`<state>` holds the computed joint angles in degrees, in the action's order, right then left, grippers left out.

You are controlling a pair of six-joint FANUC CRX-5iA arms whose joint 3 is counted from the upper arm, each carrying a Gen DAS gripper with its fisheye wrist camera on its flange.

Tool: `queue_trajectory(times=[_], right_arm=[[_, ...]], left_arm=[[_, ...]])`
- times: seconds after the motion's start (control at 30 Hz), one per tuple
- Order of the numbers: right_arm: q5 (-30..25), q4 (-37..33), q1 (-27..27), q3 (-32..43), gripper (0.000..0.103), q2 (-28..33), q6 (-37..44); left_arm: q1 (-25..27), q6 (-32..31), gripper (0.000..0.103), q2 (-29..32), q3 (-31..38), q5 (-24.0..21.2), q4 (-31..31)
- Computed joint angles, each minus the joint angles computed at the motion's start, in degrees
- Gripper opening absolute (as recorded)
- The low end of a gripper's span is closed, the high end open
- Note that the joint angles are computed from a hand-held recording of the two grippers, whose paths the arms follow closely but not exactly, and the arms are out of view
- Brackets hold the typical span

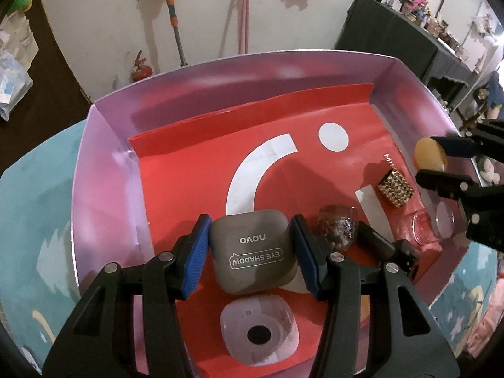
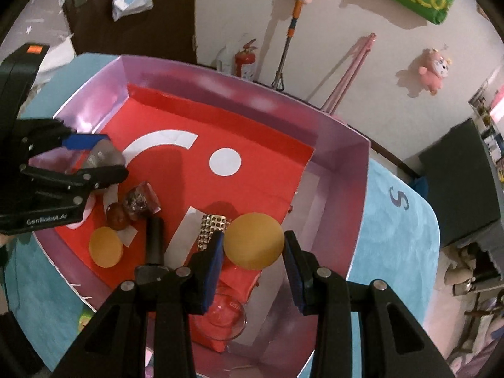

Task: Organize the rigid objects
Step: 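Carry the compact with the left tool into the box while the right tool carries the sponge, then open the left tool to drop the compact while the right tool releases the sponge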

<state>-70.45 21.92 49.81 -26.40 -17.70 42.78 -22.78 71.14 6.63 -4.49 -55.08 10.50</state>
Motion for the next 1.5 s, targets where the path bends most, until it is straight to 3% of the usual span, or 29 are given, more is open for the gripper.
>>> queue_trajectory(times=[0.57,0.9,1.3,1.5], right_arm=[[-1.96,-5.44,-4.84,3.86,0.040,5.59,8.97],[-2.57,-4.49,-4.40,4.19,0.040,7.55,9.71],[-3.44,-2.89,-2.91,3.62,0.042,8.39,9.29],[-4.24,-3.09,-2.82,4.22,0.043,8.58,9.28]], left_arm=[[-0.86,1.35,0.049,2.05,2.06,-1.55,-1.00],[-0.55,0.92,0.050,2.56,2.80,-2.14,-0.72],[-0.16,0.62,0.051,1.67,0.74,0.14,0.50],[0.49,-2.05,0.062,-0.62,-1.59,2.77,2.66]])
